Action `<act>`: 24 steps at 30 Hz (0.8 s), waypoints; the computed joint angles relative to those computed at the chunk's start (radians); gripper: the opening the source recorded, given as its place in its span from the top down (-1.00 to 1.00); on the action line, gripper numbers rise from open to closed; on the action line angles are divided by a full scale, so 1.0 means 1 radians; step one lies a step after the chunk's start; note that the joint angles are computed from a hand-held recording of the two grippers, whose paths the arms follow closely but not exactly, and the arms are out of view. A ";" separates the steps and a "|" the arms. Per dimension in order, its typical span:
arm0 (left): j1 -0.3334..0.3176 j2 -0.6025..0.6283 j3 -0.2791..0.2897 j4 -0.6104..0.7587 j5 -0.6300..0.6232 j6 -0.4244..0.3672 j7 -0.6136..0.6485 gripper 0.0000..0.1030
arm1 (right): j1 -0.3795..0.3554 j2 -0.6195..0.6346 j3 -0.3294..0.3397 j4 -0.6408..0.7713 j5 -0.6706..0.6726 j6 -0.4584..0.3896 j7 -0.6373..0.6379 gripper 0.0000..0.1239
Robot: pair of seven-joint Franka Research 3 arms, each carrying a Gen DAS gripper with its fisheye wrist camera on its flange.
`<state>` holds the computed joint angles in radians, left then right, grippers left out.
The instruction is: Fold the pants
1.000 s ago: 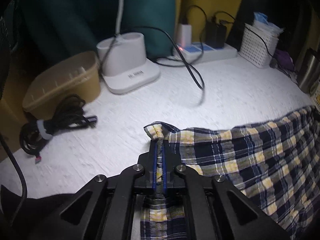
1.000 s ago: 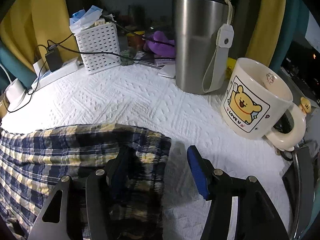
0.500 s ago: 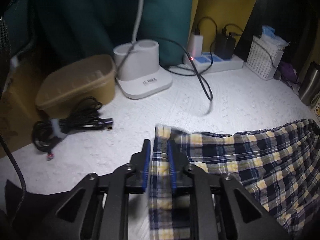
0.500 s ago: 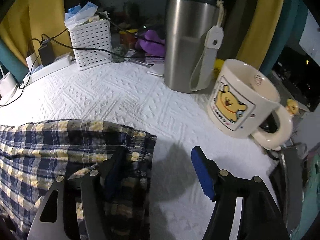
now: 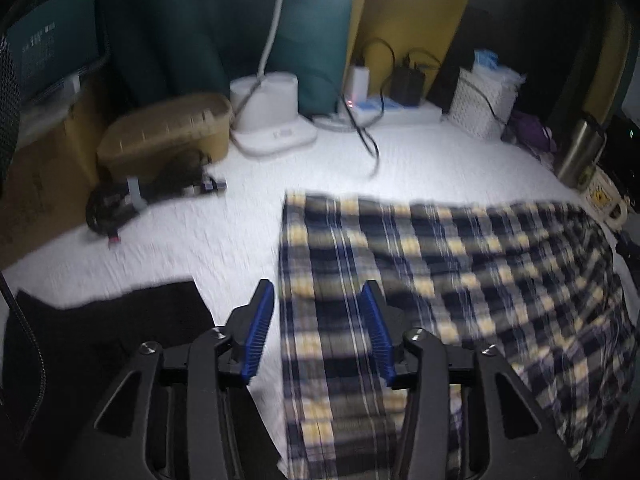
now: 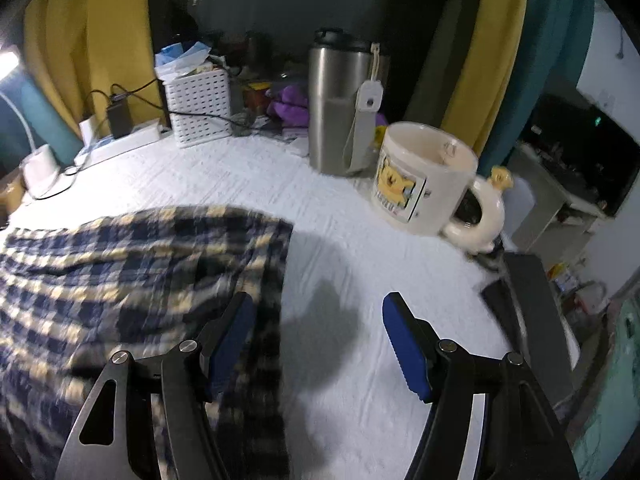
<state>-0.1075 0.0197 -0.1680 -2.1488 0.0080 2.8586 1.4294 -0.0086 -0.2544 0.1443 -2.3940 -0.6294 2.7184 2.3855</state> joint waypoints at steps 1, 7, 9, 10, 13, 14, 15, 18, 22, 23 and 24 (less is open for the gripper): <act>-0.001 0.000 -0.002 -0.005 -0.006 -0.016 0.009 0.06 | 0.017 -0.010 -0.018 -0.018 0.044 0.023 -0.029 -0.12; -0.002 0.007 -0.004 -0.024 -0.002 -0.046 -0.015 0.06 | 0.092 0.011 -0.077 -0.065 0.346 0.109 -0.260 -0.12; -0.003 0.003 -0.003 -0.040 0.007 -0.022 -0.024 0.06 | 0.106 0.020 -0.076 -0.062 0.407 0.116 -0.327 -0.04; -0.004 0.001 -0.002 -0.045 0.036 -0.016 -0.040 0.06 | 0.111 0.026 -0.073 -0.057 0.426 0.111 -0.362 0.04; -0.008 0.000 -0.001 -0.056 0.109 0.004 -0.072 0.11 | 0.077 0.046 -0.018 -0.035 0.351 0.053 -0.349 0.46; -0.009 -0.003 0.002 -0.063 0.152 0.013 -0.104 0.21 | 0.060 0.042 0.004 -0.038 0.284 0.045 -0.313 0.50; -0.007 -0.006 0.003 -0.069 0.164 0.021 -0.114 0.42 | 0.061 0.037 0.008 -0.041 0.262 0.039 -0.305 0.61; -0.003 -0.005 0.006 -0.072 0.175 0.032 -0.132 0.77 | 0.056 0.014 0.011 -0.062 0.220 0.042 -0.265 0.76; 0.002 -0.008 0.006 -0.075 0.151 0.035 -0.121 0.84 | 0.016 -0.009 0.034 -0.070 0.151 0.007 -0.190 1.00; 0.002 -0.010 0.007 -0.075 0.163 0.034 -0.131 0.84 | 0.002 -0.012 0.045 -0.067 0.113 -0.029 -0.159 1.00; 0.002 -0.011 0.008 -0.076 0.168 0.031 -0.138 0.84 | 0.007 -0.017 0.030 -0.076 0.117 -0.040 -0.160 1.00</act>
<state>-0.1050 0.0084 -0.1603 -2.2251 0.1761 2.8896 1.2915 -0.0018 -0.2714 0.1744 -2.4695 -0.5127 2.6781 2.2254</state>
